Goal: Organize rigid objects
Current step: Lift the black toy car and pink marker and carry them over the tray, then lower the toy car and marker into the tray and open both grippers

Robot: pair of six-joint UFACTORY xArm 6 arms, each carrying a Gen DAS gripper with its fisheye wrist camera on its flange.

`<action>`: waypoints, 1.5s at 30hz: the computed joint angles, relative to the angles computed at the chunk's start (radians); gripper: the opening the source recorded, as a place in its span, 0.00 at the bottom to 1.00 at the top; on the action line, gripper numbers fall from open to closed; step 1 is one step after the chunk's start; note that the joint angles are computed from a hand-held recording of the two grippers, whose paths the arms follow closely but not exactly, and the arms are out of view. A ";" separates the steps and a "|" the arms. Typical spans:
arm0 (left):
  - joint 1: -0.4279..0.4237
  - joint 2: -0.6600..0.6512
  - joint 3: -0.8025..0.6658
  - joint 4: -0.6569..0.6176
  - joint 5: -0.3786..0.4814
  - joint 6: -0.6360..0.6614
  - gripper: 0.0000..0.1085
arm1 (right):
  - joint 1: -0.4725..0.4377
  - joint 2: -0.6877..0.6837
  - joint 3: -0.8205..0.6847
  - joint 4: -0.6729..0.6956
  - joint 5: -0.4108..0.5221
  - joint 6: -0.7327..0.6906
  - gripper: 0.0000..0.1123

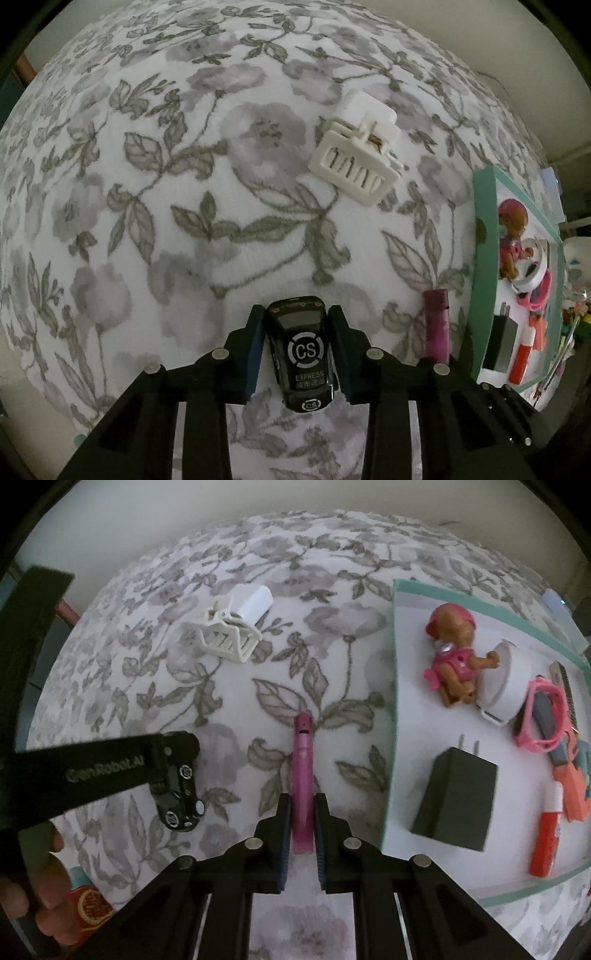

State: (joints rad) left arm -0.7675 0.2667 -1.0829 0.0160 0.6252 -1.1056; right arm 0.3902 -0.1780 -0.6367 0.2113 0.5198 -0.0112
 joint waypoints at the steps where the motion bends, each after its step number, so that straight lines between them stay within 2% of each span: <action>1: -0.005 -0.012 0.011 0.002 -0.005 -0.006 0.33 | -0.005 -0.017 0.008 -0.005 0.002 -0.002 0.11; 6: -0.040 -0.040 0.005 0.066 -0.003 -0.079 0.33 | -0.031 -0.087 0.035 -0.031 0.010 -0.008 0.11; 12: -0.061 -0.053 -0.020 0.147 0.004 -0.152 0.33 | -0.063 -0.132 0.040 0.069 0.005 -0.098 0.11; 22: -0.058 -0.122 -0.022 0.270 0.028 -0.216 0.33 | -0.076 -0.141 0.026 0.141 -0.028 -0.115 0.11; 29: -0.015 -0.140 -0.050 0.305 0.028 -0.158 0.33 | -0.114 -0.169 0.026 0.174 -0.025 -0.119 0.11; 35: -0.037 -0.075 -0.139 0.318 0.054 -0.123 0.33 | -0.170 -0.174 0.031 0.170 -0.009 -0.095 0.11; 38: -0.052 -0.038 -0.184 0.294 0.061 -0.084 0.33 | -0.209 -0.177 0.031 0.191 0.002 -0.103 0.11; 45: -0.087 0.049 -0.291 0.238 0.087 0.022 0.33 | -0.310 -0.185 0.038 0.141 0.018 -0.047 0.11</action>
